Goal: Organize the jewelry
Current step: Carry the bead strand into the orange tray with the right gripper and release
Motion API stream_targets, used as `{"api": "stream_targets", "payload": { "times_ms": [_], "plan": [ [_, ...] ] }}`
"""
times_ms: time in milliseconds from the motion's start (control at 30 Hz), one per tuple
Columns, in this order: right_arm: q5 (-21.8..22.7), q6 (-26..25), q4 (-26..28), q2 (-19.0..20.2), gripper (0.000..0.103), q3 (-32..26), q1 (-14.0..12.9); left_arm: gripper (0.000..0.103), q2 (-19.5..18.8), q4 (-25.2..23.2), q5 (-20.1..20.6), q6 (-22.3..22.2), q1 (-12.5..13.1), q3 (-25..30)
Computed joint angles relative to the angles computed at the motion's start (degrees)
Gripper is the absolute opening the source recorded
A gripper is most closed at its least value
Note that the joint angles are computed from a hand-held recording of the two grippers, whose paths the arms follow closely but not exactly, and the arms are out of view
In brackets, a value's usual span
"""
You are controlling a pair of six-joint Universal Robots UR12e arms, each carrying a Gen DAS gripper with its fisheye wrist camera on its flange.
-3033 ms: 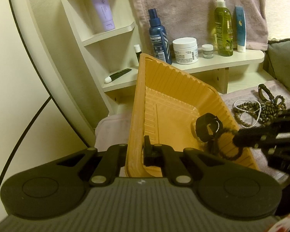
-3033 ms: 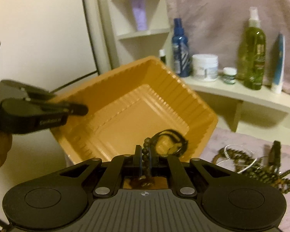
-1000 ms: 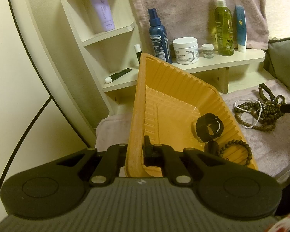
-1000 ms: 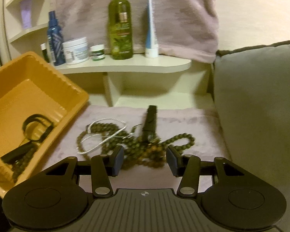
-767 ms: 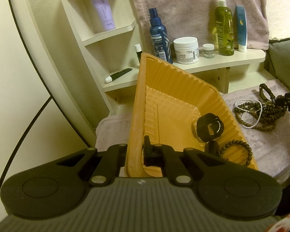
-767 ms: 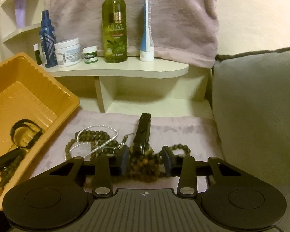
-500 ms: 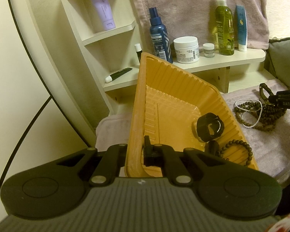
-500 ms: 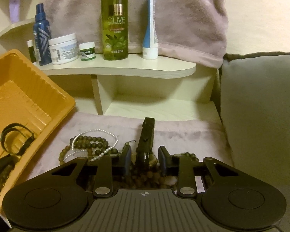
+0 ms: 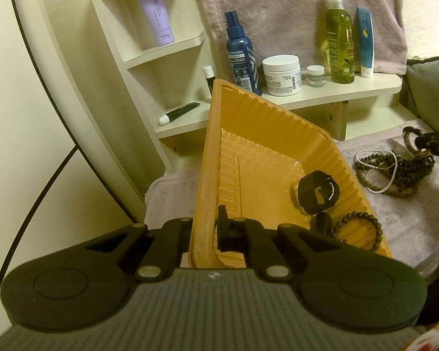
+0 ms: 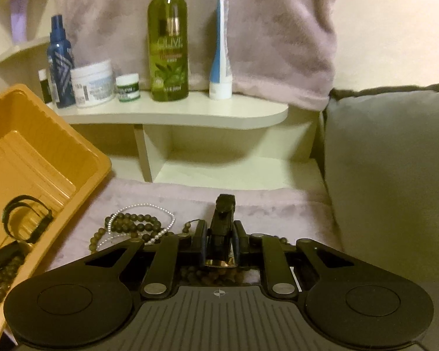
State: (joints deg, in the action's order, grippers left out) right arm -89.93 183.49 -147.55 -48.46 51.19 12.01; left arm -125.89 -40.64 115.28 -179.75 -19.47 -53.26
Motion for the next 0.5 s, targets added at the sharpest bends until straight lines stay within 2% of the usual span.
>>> {"api": "stream_targets", "payload": {
  "times_ms": [167, 267, 400, 500],
  "plan": [
    [1.0, -0.1, -1.8, -1.8, 0.017, 2.1, -0.3, 0.004, 0.0, 0.1, 0.0, 0.1, 0.0, -0.1],
    [3.3, 0.1, -2.7, -2.8, 0.017, 3.1, -0.4, 0.004, 0.1, 0.2, -0.1, 0.1, 0.0, -0.1],
    [9.2, 0.6, -2.6, -3.2, 0.017, 2.9, -0.2, 0.004, 0.0, 0.3, -0.2, 0.2, 0.0, -0.1],
    [15.4, 0.6, -1.5, -2.6, 0.017, 1.4, 0.1, 0.004, 0.0, 0.3, -0.2, 0.2, 0.0, -0.1]
  ]
}}
